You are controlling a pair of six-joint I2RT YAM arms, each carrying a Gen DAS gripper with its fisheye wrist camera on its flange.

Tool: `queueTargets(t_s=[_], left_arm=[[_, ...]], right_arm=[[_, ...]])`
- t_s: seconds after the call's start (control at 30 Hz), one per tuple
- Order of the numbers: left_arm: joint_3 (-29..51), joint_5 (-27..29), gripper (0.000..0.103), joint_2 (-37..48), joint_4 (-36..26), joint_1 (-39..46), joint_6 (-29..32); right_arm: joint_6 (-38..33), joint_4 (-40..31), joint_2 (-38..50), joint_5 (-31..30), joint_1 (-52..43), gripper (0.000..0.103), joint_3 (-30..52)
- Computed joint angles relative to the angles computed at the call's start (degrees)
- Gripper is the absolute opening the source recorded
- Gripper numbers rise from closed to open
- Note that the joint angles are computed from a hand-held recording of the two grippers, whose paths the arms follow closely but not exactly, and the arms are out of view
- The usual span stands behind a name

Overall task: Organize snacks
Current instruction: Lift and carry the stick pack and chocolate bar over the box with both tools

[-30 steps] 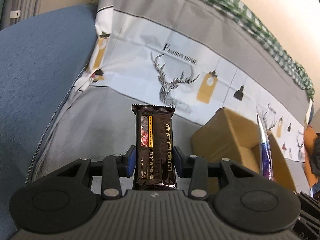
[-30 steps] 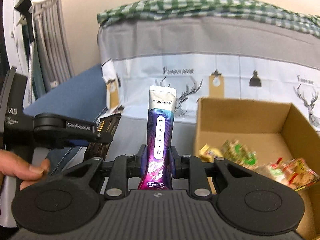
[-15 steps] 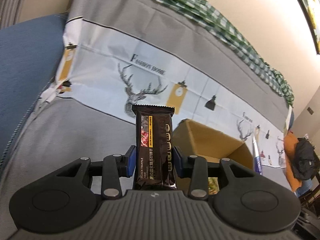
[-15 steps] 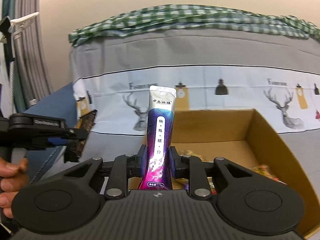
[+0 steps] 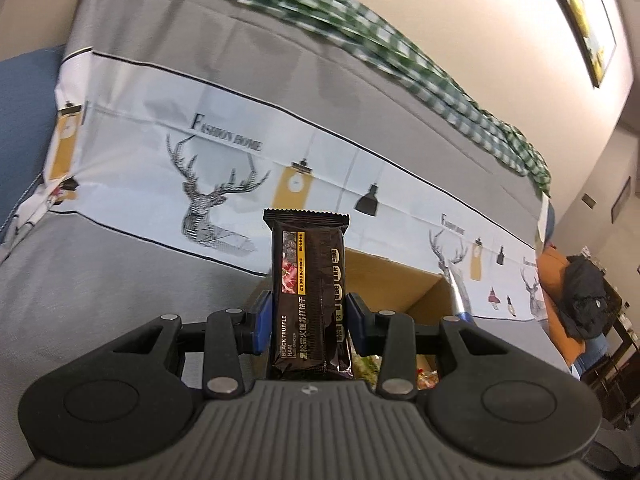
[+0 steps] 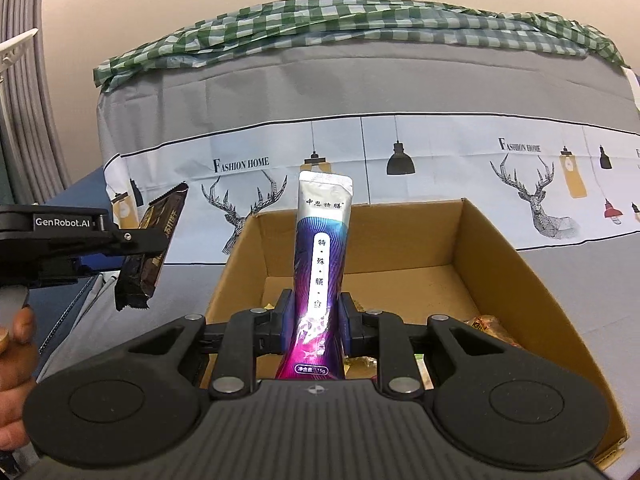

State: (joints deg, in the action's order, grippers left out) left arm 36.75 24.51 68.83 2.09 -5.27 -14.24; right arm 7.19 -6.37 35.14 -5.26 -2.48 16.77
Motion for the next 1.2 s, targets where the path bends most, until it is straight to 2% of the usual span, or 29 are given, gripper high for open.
queueTargets(t_s=[0.7, 1.2], left_arm=[[-0.79, -1.61, 0.043, -2.38, 0.13, -5.86, -0.63], [-0.54, -3.84, 0.043, -1.08, 2.16, -10.64, -2.31]], right_arm=[[1.62, -0.03, -0.79, 1.42, -2.22, 0.024, -0.27], [1.01, -0.86, -2.85, -1.56, -7.82, 0.024, -0.87]])
